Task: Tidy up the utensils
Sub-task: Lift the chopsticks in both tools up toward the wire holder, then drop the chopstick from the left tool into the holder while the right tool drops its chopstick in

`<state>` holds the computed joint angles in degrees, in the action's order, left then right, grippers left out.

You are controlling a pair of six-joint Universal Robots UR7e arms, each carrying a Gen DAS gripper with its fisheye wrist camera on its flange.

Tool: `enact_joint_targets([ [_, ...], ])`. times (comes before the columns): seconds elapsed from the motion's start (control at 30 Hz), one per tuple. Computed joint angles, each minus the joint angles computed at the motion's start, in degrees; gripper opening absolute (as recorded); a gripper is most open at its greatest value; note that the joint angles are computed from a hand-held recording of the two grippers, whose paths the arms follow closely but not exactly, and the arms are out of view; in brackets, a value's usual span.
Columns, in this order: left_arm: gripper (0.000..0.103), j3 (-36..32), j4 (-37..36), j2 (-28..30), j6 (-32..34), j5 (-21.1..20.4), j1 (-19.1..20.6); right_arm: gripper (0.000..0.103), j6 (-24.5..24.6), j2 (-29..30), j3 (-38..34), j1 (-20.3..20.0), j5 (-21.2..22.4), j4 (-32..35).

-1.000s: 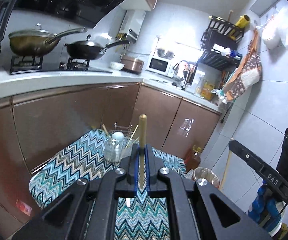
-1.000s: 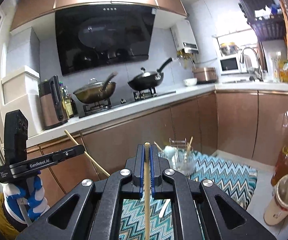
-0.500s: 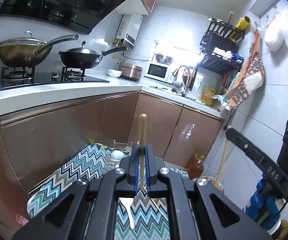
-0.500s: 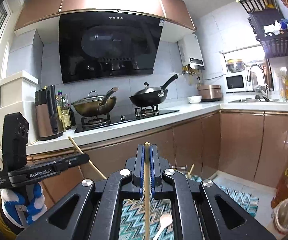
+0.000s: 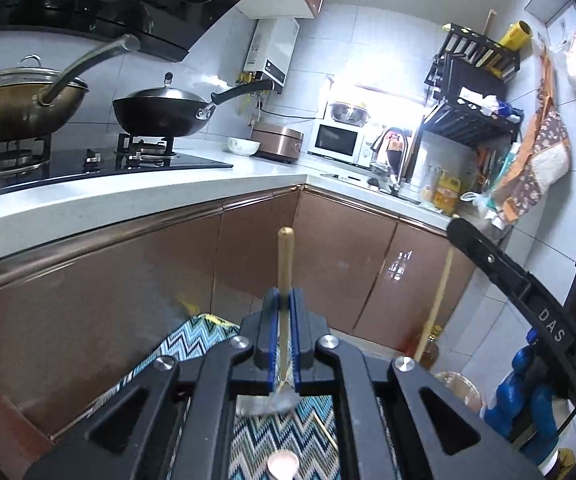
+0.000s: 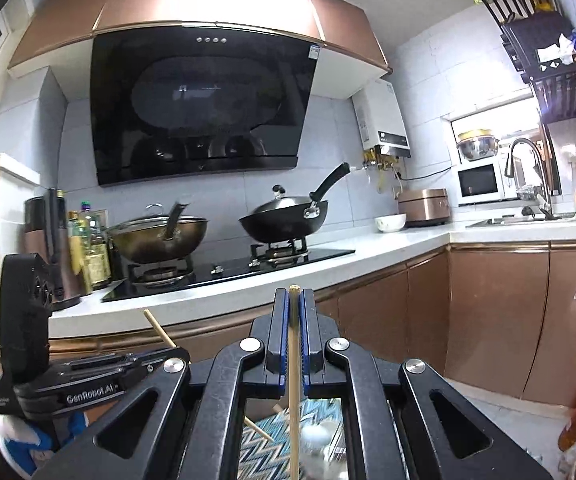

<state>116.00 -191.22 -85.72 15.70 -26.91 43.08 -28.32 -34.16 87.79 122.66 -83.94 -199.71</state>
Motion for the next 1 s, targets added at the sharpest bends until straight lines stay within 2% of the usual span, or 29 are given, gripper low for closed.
enact_joint_targets([
  [0.13, 0.005, -4.58, -1.18, 4.69, 1.7, -3.68, 4.57, 0.005, 0.81, 5.36, -7.53, -0.93, 0.74, 1.01],
  [0.4, 0.005, -11.82, 0.79, 12.13, 0.2, -10.36, 12.69, 0.005, 0.94, 13.57, -18.39, -2.86, -0.69, 2.01],
  [0.7, 0.005, -15.76, 0.88, 18.22, 1.23, -12.25, 17.31, 0.005, -1.05, 19.52, -26.05, -4.89, -2.13, 2.48],
  [1.0, 0.005, -15.85, 1.53, 20.68, 0.1, -12.15, 19.06, 0.006, -0.38, 20.94, -25.29, -6.81, -3.03, 2.53],
])
